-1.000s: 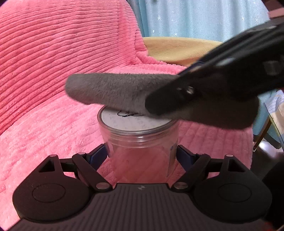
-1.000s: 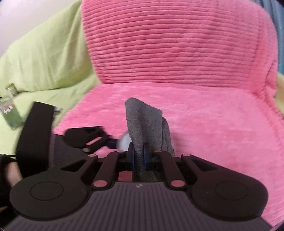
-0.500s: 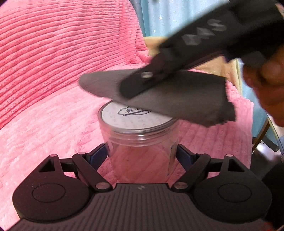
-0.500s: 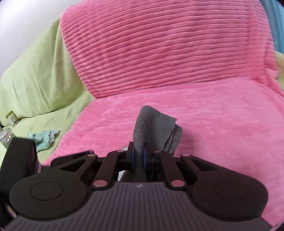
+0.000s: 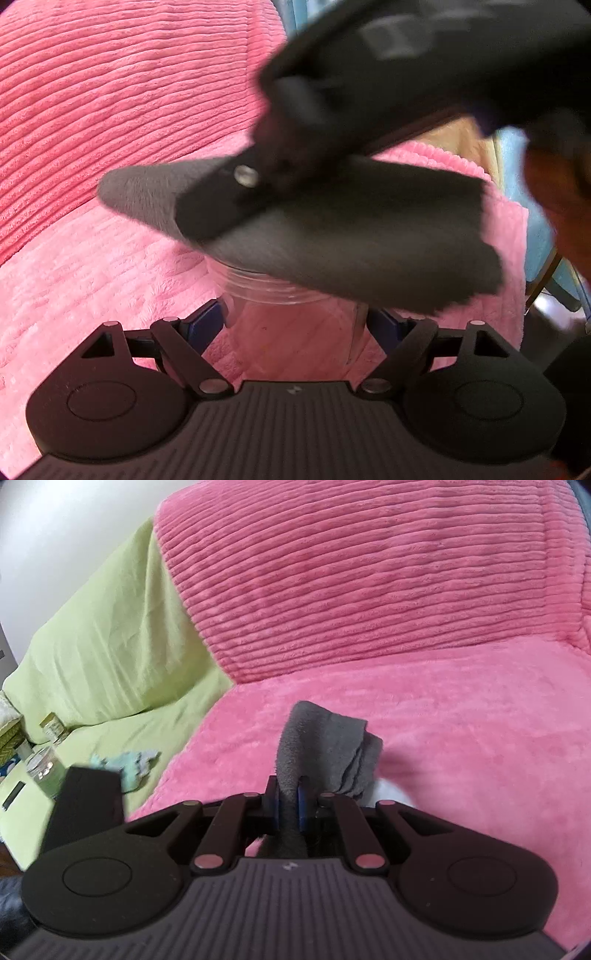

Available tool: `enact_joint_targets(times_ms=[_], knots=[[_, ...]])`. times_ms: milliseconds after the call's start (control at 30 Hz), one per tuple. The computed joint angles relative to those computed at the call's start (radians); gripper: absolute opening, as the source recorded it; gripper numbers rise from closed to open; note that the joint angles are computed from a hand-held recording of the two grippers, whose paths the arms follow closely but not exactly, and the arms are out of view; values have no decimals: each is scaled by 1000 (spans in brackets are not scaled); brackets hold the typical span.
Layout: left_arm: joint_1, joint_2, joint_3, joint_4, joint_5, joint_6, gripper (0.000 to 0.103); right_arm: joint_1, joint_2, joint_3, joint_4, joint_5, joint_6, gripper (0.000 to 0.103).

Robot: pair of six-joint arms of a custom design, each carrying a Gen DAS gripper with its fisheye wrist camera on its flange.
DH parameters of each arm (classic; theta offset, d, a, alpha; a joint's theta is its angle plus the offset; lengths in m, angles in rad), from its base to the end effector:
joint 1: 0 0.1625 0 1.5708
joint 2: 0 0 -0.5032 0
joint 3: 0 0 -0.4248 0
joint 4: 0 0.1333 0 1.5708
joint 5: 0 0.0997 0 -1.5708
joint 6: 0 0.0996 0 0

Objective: Clean container
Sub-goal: 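Wipe the jar's white lid with the cloth in the right gripper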

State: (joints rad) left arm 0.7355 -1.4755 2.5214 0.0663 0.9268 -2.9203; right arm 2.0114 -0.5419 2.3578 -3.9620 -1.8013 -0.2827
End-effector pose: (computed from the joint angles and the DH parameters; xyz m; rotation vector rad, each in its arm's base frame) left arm -0.0236 -0.2818 0.1802 1.1110 2.2964 -0.8223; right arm 0.2981 -0.3729 -0.0172 0.9126 -2.6871 0.8624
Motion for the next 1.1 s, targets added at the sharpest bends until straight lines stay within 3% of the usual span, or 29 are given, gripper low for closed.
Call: enact_joint_targets(times_ms=[267, 500, 733, 933, 1100], knots=[[10, 2, -2, -10, 11, 20, 84, 9, -24, 83, -92, -91, 44, 7], [-7, 5, 6, -6, 1, -3, 84, 39, -11, 79, -63, -43, 65, 7], [5, -3, 5, -7, 16, -2, 84, 8, 1, 2, -23, -40, 32, 6], [18, -3, 1, -12, 29, 12, 84, 4, -32, 82, -78, -81, 62, 7], [-12, -9, 19, -5, 12, -21, 84, 19, -31, 120, -87, -33, 81, 7]])
